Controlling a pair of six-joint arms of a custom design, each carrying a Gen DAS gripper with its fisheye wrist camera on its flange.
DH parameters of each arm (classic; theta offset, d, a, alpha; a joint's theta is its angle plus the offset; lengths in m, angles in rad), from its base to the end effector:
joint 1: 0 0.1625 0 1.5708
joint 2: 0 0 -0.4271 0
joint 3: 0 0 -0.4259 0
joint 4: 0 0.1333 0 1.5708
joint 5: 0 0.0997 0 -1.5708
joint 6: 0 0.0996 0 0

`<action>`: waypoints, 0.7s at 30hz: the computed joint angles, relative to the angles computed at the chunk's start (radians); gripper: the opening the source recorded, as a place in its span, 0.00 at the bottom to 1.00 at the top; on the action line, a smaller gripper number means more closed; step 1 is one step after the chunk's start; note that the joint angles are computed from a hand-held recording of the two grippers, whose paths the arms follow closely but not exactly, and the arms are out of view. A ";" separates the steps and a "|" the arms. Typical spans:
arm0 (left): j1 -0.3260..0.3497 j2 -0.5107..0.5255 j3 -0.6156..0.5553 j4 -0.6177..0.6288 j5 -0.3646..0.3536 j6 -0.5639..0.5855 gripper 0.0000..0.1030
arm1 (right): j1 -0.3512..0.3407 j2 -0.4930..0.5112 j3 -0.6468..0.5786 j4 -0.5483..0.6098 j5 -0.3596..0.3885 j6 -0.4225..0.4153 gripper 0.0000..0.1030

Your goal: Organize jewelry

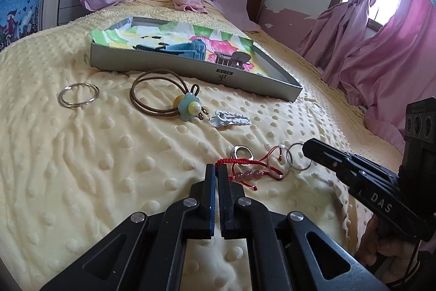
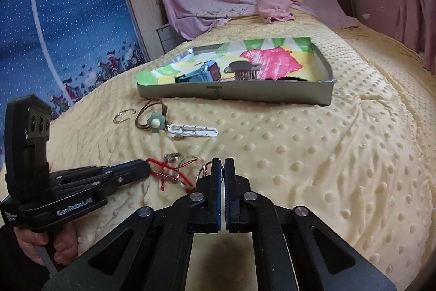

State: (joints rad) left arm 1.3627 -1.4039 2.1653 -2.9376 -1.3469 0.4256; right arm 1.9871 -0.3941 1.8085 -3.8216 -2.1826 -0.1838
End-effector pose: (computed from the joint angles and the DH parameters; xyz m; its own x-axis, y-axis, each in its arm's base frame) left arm 0.0454 -0.5375 0.2667 -0.8225 0.4030 -0.4012 0.5594 0.7006 -0.4429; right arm 0.3074 -0.5070 -0.0748 -0.8560 -0.0542 0.5141 -0.4348 0.6133 -0.6594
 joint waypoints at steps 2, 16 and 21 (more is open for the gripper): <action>-0.007 -0.015 0.009 -0.010 -0.006 0.006 0.03 | 0.004 0.000 0.001 -0.023 0.000 -0.010 0.02; -0.103 0.071 -0.123 -0.162 0.013 -0.019 0.02 | 0.007 -0.037 -0.131 -0.108 0.026 -0.206 0.02; -0.102 0.189 -0.249 -0.183 0.050 -0.044 0.02 | -0.032 -0.034 -0.218 -0.055 0.039 -0.209 0.02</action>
